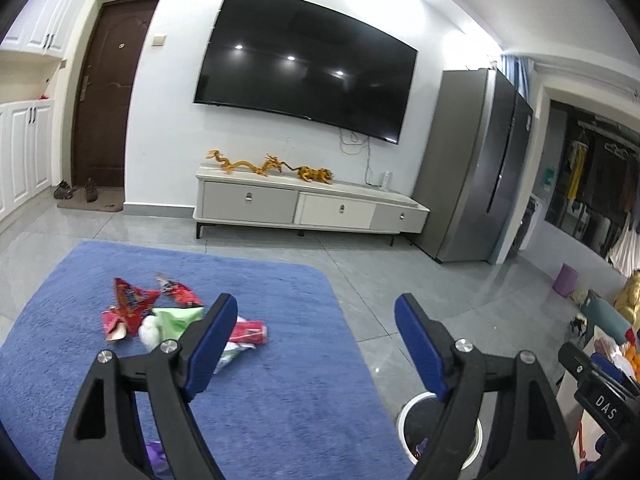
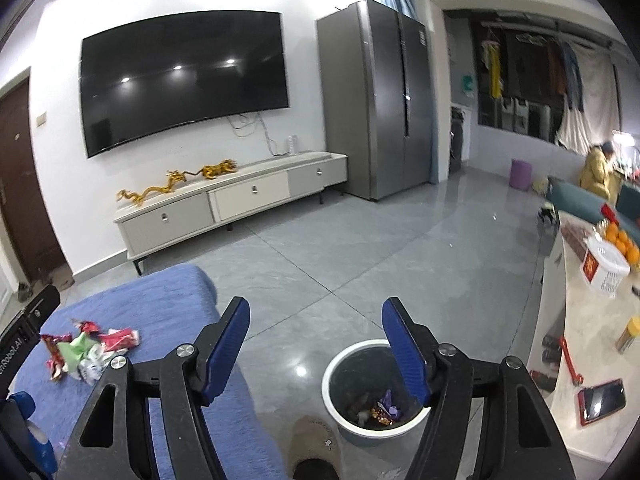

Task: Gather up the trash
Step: 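Move both open grippers back over the remaining wrappers on the rug, then grasp the pink wrapper with the left gripper while the right grasps the white printed bag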

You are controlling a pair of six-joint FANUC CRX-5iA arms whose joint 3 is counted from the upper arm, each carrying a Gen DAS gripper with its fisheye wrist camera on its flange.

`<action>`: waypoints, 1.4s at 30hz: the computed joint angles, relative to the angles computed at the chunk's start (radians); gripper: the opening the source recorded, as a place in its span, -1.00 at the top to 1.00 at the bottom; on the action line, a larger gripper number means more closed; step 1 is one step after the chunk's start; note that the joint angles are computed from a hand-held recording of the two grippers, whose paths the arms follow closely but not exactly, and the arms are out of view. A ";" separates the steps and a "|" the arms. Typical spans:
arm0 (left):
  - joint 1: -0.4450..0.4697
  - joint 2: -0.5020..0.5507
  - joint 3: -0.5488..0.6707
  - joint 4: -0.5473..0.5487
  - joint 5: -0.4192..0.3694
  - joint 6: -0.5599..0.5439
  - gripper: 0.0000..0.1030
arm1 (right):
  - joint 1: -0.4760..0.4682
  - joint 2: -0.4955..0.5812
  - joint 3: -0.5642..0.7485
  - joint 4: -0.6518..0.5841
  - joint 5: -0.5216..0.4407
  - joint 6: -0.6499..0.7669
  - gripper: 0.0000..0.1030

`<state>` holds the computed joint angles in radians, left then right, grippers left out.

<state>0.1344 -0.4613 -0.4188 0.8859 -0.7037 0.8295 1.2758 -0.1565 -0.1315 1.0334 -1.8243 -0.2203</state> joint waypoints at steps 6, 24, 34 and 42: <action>0.134 -0.009 -0.025 0.097 -0.041 -0.084 -0.56 | -0.002 0.097 0.105 0.027 0.048 0.102 -0.30; 0.441 0.171 0.003 0.117 -0.115 -0.314 -0.55 | -0.118 0.226 0.196 -0.054 0.418 0.219 -0.30; 0.381 0.366 0.112 -0.025 -0.137 -0.338 -0.54 | -0.262 0.269 0.175 -0.217 0.678 0.305 -0.30; 0.323 0.484 0.212 -0.074 -0.135 -0.332 -0.43 | -0.322 0.340 0.239 -0.429 0.888 0.537 -0.30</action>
